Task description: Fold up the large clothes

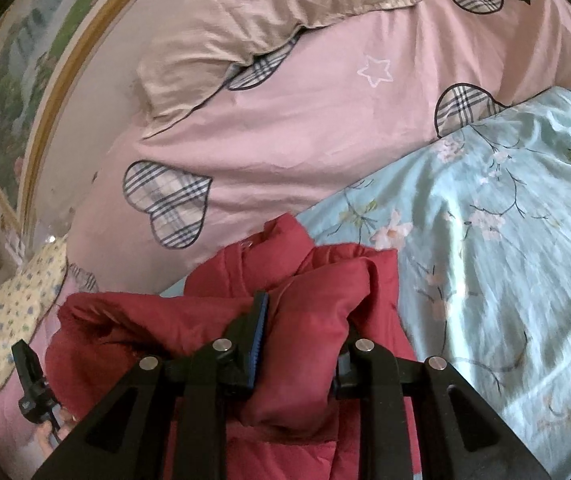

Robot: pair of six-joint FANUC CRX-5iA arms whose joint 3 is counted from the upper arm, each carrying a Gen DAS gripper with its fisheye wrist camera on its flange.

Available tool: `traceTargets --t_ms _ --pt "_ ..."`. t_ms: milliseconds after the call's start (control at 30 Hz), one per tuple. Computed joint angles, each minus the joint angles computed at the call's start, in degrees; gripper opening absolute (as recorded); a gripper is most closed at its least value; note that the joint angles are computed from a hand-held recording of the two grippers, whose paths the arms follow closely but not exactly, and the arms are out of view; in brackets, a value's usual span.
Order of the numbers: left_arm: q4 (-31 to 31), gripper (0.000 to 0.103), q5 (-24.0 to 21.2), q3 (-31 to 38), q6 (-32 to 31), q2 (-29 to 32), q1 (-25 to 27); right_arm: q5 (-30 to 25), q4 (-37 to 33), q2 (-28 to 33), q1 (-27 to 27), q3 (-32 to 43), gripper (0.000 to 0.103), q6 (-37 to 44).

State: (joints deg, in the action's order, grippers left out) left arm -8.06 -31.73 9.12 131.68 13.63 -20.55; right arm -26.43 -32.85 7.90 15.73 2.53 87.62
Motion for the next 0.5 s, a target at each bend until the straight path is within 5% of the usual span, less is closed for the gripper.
traceTargets --t_ms 500 --pt "3.49 0.021 -4.04 12.78 -3.23 14.65 3.32 1.74 12.46 13.84 1.51 9.45 0.026 -16.30"
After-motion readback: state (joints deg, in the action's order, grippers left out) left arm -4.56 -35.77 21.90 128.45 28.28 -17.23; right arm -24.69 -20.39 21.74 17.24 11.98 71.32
